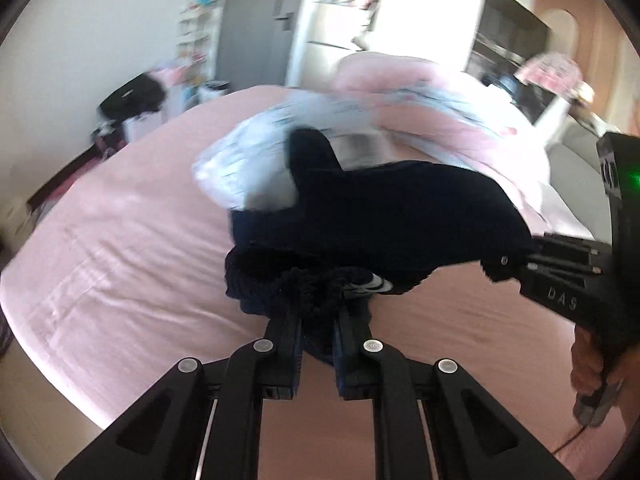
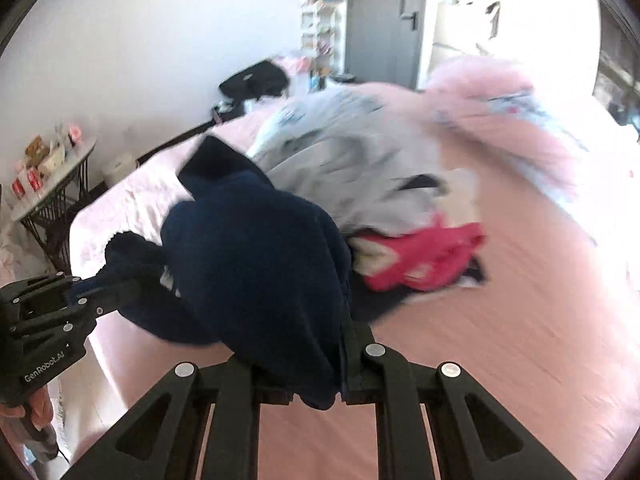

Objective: Fold clothes
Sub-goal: 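Lift the navy garment with both grippers and carry it to open bed space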

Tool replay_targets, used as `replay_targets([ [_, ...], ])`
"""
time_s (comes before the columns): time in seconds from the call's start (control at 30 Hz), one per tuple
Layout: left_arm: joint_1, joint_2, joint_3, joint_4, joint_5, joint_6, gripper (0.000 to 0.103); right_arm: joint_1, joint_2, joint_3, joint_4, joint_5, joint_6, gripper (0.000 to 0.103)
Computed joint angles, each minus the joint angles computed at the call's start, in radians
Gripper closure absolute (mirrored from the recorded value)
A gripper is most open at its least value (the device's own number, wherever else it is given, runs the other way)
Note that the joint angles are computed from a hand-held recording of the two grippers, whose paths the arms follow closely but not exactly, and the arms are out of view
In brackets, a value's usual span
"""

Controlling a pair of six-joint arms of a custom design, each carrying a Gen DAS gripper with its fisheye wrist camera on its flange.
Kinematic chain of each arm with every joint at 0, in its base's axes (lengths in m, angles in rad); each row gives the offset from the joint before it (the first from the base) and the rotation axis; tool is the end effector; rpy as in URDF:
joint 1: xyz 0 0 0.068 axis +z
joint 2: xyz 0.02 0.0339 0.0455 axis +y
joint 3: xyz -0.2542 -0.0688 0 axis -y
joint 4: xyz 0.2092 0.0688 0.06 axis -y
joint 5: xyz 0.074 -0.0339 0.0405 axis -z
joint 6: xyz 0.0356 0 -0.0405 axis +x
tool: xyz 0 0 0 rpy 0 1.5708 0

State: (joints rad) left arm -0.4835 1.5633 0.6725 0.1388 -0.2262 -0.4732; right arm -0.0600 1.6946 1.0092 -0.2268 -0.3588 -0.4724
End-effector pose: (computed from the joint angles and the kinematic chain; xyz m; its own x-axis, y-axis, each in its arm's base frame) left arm 0.2478 -0.1211 0.1685 -0.6787 -0.1453 -0.7199 -0.0015 0.9805 -0.1965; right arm 0.3172 -0.0065 0.1949 -0.6309 -0.3889 -0.6713 -0.5002 0.8653 -0.0312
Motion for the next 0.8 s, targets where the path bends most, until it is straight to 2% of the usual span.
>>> replay_targets([
  [0.13, -0.223, -0.037, 0.152, -0.159, -0.103, -0.033, 0.093, -0.251, -0.165, -0.002, -0.205, -0.118, -0.135, 0.091],
  [0.27, -0.381, 0.033, 0.304, -0.228, -0.144, -0.055, 0.093, -0.56, -0.217, 0.064, -0.419, -0.228, -0.348, 0.09],
  [0.4, -0.494, 0.189, 0.462, -0.25, -0.132, -0.066, 0.093, -0.865, -0.164, 0.165, -0.59, -0.325, -0.548, 0.09],
  [0.47, -0.534, 0.28, 0.543, -0.257, -0.096, -0.07, 0.093, -0.979, -0.092, 0.228, -0.623, -0.345, -0.606, 0.09],
  [0.57, -0.613, 0.461, 0.704, -0.302, -0.05, -0.105, 0.093, -1.12, 0.075, 0.353, -0.672, -0.315, -0.665, 0.089],
  [0.6, -0.633, 0.527, 0.769, -0.332, -0.031, -0.118, 0.093, -1.133, 0.132, 0.384, -0.666, -0.273, -0.663, 0.087],
  [0.67, -0.66, 0.644, 0.896, -0.412, 0.003, -0.143, 0.093, -1.13, 0.261, 0.435, -0.613, -0.114, -0.611, 0.087],
  [0.7, -0.676, 0.683, 0.947, -0.445, -0.002, -0.151, 0.093, -1.142, 0.317, 0.481, -0.636, -0.089, -0.594, 0.086],
  [0.77, -0.702, 0.732, 1.028, -0.503, -0.026, -0.162, 0.092, -1.169, 0.39, 0.571, -0.689, -0.088, -0.574, 0.085],
  [0.8, -0.708, 0.734, 1.039, -0.514, -0.026, -0.167, 0.092, -1.182, 0.419, 0.616, -0.717, -0.097, -0.567, 0.079],
])
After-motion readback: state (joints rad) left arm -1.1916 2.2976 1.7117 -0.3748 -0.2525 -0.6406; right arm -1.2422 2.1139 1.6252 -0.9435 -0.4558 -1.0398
